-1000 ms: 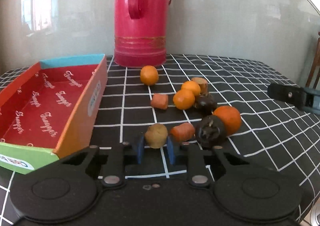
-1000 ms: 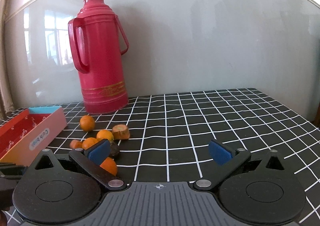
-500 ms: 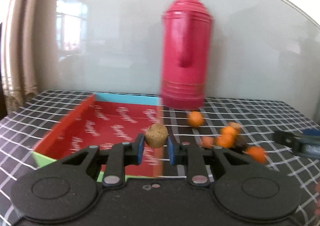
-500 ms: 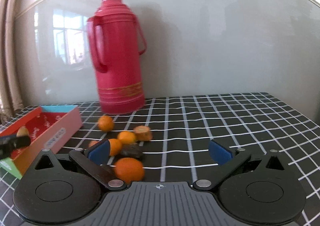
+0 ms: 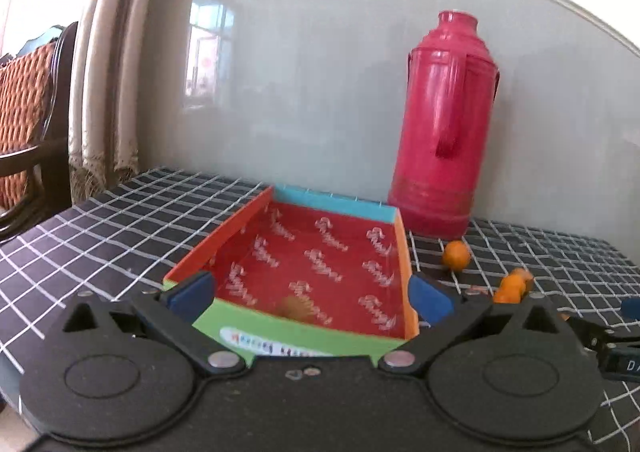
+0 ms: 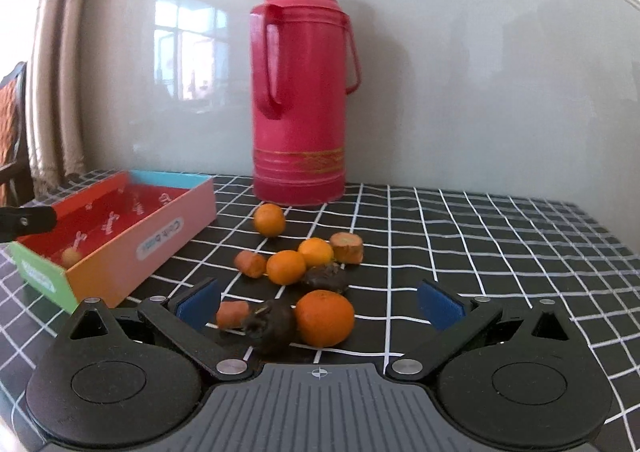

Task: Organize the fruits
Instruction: 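Carry the tan fruit with the left gripper into the box and release, then lower the right gripper onto the dark brown round fruit and grasp it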

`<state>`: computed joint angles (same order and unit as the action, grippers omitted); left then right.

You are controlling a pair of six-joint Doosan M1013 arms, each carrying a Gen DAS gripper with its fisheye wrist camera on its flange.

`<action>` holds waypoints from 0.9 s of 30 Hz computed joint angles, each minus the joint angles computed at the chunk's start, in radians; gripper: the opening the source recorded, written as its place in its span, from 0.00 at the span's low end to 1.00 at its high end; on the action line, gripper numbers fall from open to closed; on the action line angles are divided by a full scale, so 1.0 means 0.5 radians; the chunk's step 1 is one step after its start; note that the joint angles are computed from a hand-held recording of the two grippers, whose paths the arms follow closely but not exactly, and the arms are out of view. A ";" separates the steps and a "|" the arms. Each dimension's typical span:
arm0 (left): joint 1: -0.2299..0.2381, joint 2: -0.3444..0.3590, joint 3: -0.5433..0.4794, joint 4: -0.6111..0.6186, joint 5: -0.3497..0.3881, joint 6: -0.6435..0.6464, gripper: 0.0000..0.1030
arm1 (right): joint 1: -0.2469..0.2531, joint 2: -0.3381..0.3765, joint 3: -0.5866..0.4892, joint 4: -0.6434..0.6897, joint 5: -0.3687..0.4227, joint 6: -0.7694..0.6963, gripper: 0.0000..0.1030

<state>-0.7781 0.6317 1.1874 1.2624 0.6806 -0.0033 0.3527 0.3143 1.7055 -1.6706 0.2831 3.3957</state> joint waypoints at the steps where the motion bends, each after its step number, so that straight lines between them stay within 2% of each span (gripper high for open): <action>1: -0.004 -0.005 0.008 0.001 0.025 -0.002 0.94 | 0.006 -0.002 0.006 -0.016 0.003 -0.005 1.00; 7: -0.049 -0.037 0.097 0.172 0.205 -0.216 0.94 | 0.040 0.014 -0.015 0.261 0.104 -0.327 1.00; 11: -0.062 -0.055 0.138 0.229 0.238 -0.280 0.94 | 0.041 0.012 0.007 0.147 0.129 -0.046 1.00; 13: -0.052 -0.067 0.144 0.190 0.173 -0.254 0.94 | 0.056 0.016 0.002 0.165 0.188 -0.067 1.00; 15: -0.042 -0.076 0.153 0.199 0.106 -0.249 0.94 | 0.044 0.012 -0.009 0.353 0.108 -0.276 1.00; 18: -0.040 -0.083 0.160 0.235 0.071 -0.250 0.94 | 0.060 0.018 -0.022 0.427 0.131 -0.393 1.00; 21: -0.033 -0.080 0.142 0.136 0.072 -0.207 0.94 | 0.082 0.035 -0.038 0.461 0.170 -0.524 1.00; 23: -0.018 -0.094 0.167 0.136 0.002 -0.250 0.94 | 0.084 0.047 -0.053 0.554 0.150 -0.640 1.00; 25: -0.015 -0.102 0.190 0.191 0.008 -0.350 0.94 | 0.087 0.061 -0.068 0.626 0.139 -0.704 1.00; 27: -0.002 -0.111 0.203 0.177 -0.043 -0.338 0.94 | 0.088 0.073 -0.080 0.658 0.116 -0.725 1.00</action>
<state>-0.7792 0.5760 1.2888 1.3507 0.6589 -0.1723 0.3970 0.3507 1.6655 -1.3416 0.3413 3.0330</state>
